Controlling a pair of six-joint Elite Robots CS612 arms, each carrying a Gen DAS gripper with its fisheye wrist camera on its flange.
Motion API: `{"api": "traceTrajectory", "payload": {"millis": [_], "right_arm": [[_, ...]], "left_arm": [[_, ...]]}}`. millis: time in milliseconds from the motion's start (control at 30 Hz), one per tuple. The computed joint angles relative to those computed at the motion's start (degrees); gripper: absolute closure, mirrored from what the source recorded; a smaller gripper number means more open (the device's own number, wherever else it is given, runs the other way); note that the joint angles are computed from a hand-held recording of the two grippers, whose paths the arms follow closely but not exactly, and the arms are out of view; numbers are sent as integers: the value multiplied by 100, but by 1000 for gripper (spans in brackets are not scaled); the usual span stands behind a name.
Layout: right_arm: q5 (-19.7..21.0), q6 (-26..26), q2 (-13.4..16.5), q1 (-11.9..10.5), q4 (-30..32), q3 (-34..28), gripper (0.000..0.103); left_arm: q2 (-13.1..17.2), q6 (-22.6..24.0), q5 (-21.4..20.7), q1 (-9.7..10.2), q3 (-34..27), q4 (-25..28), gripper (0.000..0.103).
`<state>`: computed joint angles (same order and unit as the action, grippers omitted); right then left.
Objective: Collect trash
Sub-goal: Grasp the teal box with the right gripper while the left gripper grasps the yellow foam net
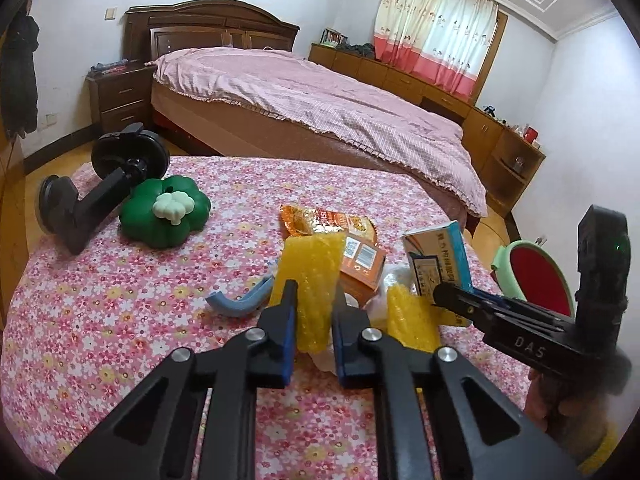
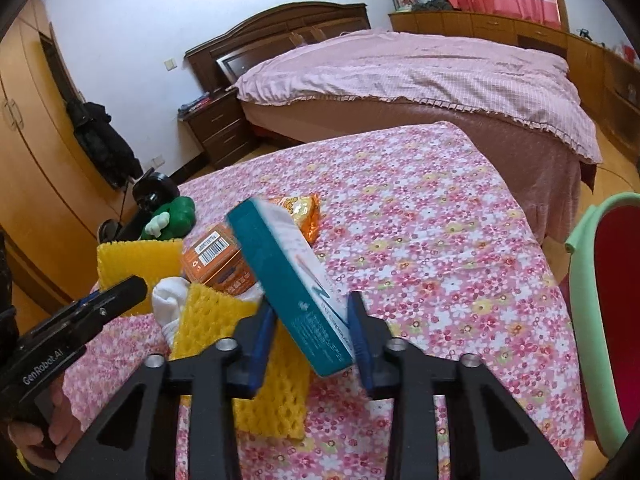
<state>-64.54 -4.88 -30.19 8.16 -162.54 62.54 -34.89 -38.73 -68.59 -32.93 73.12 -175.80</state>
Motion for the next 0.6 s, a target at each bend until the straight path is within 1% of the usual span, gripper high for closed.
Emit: {"api": "traceTrajectory", "payload": {"millis": [33,133,367,600], "right_arm": [[12,9,-16,-6,-44,33,78],[-42,89,-90,-26,-331,201,84],[74,346,-341,-124,-987,723,84],[221,619,-588,-215,-1458,1187,84]], "left_arm": [[-16,-11,14,-9,26,-54,89],[-56,-52,62,-29,95,-178,90],[-157,-75,144,-108,257,-477,90],[-245,98,118,-205,344,-704,90]]}}
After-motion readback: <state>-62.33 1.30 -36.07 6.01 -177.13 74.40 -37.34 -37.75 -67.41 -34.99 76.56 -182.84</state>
